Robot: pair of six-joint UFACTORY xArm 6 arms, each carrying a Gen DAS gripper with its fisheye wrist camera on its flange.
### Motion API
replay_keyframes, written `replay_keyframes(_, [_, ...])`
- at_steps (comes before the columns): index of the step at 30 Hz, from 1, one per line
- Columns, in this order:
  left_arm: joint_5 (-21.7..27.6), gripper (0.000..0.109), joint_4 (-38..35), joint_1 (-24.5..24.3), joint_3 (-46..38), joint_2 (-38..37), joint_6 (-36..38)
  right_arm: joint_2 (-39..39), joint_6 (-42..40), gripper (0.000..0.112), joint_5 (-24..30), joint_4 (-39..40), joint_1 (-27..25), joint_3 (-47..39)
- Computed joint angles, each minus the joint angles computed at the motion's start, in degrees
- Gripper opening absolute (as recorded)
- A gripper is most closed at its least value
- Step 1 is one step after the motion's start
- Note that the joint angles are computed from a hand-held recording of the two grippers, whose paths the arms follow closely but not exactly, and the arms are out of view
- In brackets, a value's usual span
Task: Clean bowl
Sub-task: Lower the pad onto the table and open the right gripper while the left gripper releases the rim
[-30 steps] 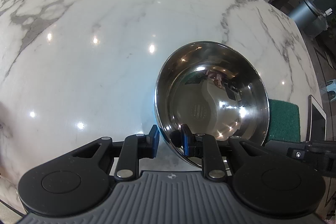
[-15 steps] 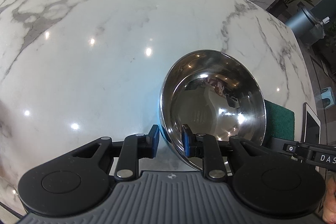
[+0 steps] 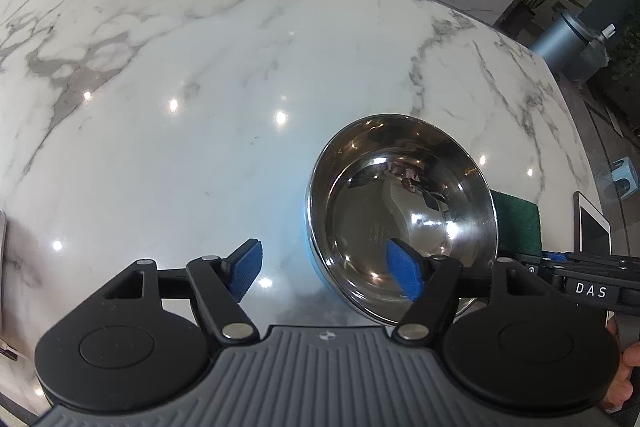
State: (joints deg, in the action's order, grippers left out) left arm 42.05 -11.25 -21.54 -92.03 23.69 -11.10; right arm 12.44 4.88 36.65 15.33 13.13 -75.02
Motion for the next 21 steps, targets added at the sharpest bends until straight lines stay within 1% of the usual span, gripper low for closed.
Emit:
replay_keyframes(2, [-0.7,0.073,0.2,0.0,0.6,-0.5,-0.1,-0.3,0.9,0.042,-0.9,-1.5,0.1,0.5])
replay_keyframes(6, [-1.8,0.074,0.4,0.1,1.5,-1.4,-0.1,-1.0,3.1,0.05,-3.5,-4.6,0.3,1.8])
replay_keyframes(10, [-1.8,0.076,-0.2,0.3,1.8,-1.9,0.9,-1.9,3.3,0.058,-6.2,-4.6,0.3,3.5])
replay_keyframes(13, [-2.9,0.079,-1.2,0.2,3.0,-2.8,1.7,-2.8,4.6,0.068,-8.3,-5.5,0.3,5.0])
replay_keyframes(14, [-3.4,0.079,-1.5,0.2,3.4,-3.1,2.0,-3.3,5.0,0.074,-9.4,-5.8,0.4,5.8])
replay_keyframes(19, [-4.8,0.081,-2.8,-0.1,4.6,-3.9,3.6,-5.1,6.5,0.075,-13.6,-7.5,0.7,8.7])
replay_keyframes(20, [-5.4,0.081,-2.7,-0.2,5.0,-4.0,3.8,-5.5,6.7,0.078,-14.6,-8.1,0.9,9.4])
replay_keyframes(21, [-5.9,0.081,-2.6,-0.3,5.4,-4.2,4.0,-5.9,6.8,0.086,-15.6,-8.7,1.1,10.0])
